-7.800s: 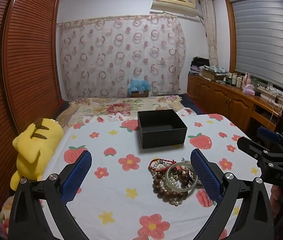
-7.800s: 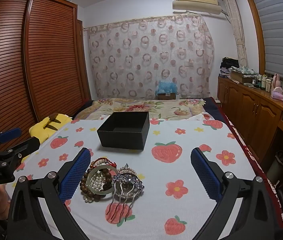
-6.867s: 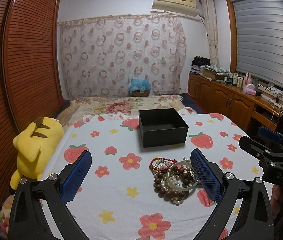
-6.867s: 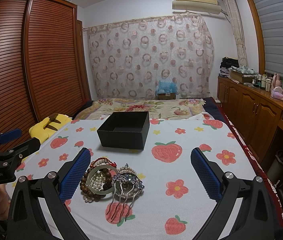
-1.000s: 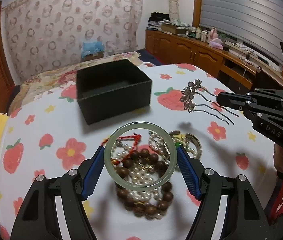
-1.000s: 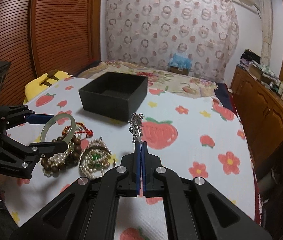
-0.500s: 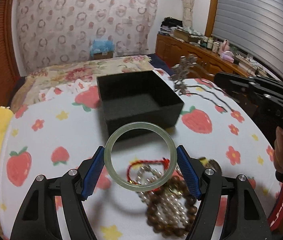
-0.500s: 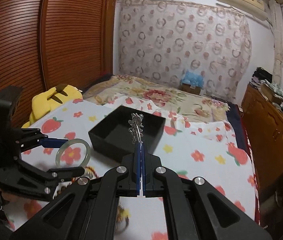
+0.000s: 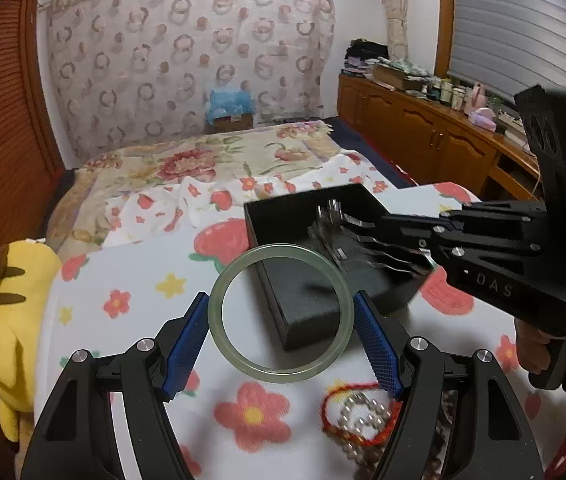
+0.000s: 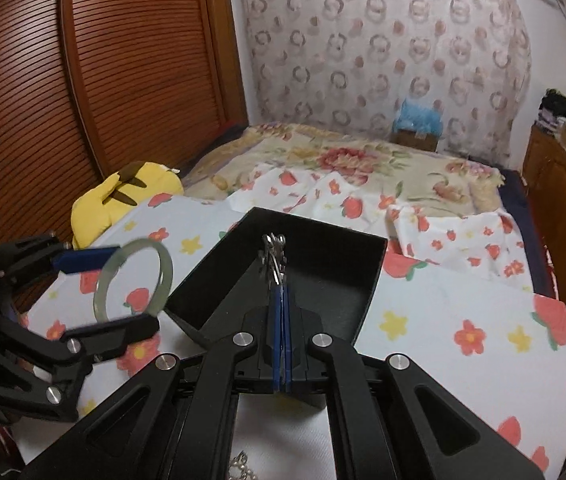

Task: Organize jewelry
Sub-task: 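Lower bangle and comb into the black box and open both tools, then withdraw both tools from the box back over the jewelry pile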

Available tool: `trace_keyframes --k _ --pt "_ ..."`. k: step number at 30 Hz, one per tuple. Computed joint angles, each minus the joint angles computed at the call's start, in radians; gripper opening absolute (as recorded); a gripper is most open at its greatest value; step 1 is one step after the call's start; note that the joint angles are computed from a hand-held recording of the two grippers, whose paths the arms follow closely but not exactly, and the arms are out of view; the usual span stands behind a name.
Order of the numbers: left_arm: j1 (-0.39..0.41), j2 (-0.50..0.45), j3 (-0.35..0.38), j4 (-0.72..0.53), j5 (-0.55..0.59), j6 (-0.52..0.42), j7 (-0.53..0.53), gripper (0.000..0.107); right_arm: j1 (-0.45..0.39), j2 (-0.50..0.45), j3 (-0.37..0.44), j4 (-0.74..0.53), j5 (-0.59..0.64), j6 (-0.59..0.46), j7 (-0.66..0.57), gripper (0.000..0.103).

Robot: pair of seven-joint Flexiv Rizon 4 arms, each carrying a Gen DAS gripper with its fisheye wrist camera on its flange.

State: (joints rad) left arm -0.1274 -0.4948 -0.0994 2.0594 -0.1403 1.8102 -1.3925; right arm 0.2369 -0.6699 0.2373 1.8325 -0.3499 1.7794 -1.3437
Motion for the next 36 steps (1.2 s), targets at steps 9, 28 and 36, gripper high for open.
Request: trace_keyframes --k 9,28,36 --pt "-0.057 -0.051 0.039 -0.090 -0.018 -0.023 0.016 0.069 -0.039 0.034 -0.005 0.035 0.006 0.024 -0.010 0.010" --pt "-0.151 -0.095 0.103 -0.149 -0.029 -0.027 0.022 0.081 -0.015 0.113 -0.078 0.286 0.022 0.225 -0.051 0.010" --pt "-0.148 -0.044 0.094 -0.030 -0.016 0.039 0.028 0.081 -0.021 0.132 -0.064 0.382 0.007 0.266 -0.059 0.010"
